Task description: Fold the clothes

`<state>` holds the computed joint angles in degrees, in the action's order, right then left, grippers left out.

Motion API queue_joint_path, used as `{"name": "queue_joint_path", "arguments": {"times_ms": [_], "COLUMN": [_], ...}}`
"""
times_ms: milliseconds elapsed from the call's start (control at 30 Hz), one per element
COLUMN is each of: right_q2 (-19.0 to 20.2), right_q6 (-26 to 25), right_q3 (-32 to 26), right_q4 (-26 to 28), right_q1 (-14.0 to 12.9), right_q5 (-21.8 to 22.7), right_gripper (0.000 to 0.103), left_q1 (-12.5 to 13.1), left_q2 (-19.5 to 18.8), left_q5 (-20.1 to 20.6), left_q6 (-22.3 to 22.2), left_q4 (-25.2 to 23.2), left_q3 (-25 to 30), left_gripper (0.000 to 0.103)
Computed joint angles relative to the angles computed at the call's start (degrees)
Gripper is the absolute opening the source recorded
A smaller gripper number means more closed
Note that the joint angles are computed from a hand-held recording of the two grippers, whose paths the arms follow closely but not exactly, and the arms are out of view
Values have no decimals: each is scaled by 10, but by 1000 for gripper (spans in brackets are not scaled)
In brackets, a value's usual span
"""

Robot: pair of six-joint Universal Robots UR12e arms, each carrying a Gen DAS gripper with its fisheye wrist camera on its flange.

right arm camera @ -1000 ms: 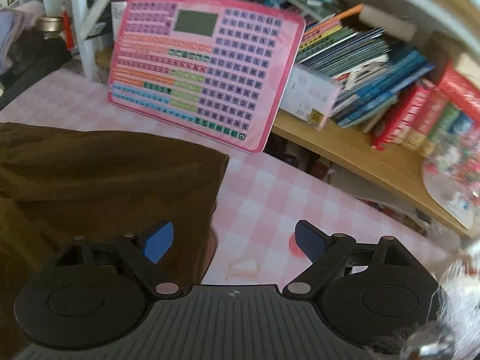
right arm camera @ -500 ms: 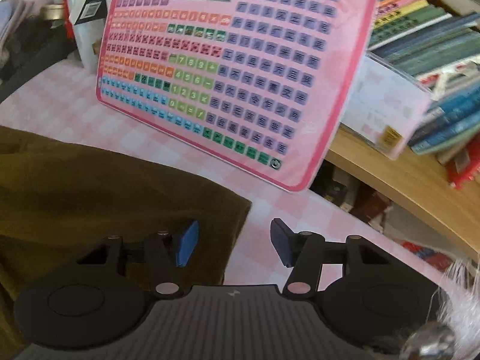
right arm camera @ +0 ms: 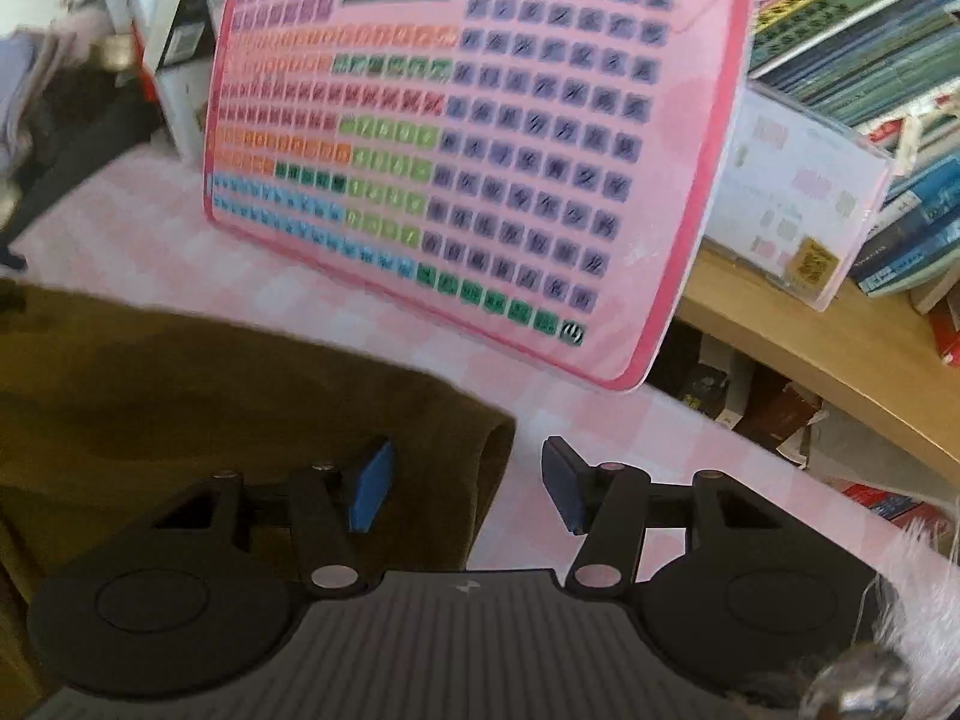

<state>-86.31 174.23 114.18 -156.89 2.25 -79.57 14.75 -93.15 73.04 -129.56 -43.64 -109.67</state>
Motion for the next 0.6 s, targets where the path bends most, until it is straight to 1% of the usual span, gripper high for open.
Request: {"name": "queue_joint_path", "arguments": {"times_ms": [133, 200, 233, 267, 300, 333, 367, 433, 467, 533, 600], "right_q2": [4, 7, 9, 10, 10, 9, 6, -1, -7, -19, -30], "right_q6": [48, 58, 63, 68, 70, 73, 76, 86, 95, 111, 126], "right_q3": [1, 0, 0, -1, -1, -2, -1, 5, 9, 18, 27], "right_q4": [-18, -15, -14, -11, -6, -2, -3, -13, -27, -52, -84], "right_q1": [-8, -9, -10, -11, -13, -14, -14, -13, -13, -11, -6], "right_q5": [10, 22, 28, 36, 47, 53, 52, 45, 39, 27, 6], "right_gripper": [52, 43, 37, 20, 16, 11, 7, 7, 7, 7, 7], "left_q1": [-1, -1, -1, 0, 1, 2, 3, 4, 4, 5, 12], "left_q2": [-4, -3, -2, -2, -2, -2, -2, 2, 4, 8, 17], "left_q5": [-1, -1, -2, -5, -10, -17, -24, -33, -35, -40, -68], "left_q6": [3, 2, 2, -1, -4, -5, -4, -4, -5, -13, -27], "left_q4": [-12, -10, -12, -20, -31, -43, -55, -61, -59, -48, -28], "left_q3": [7, 4, 5, 6, 9, 11, 14, 11, 8, 2, -5], "left_gripper": [65, 64, 63, 58, 49, 43, 31, 18, 6, 3, 2]}}
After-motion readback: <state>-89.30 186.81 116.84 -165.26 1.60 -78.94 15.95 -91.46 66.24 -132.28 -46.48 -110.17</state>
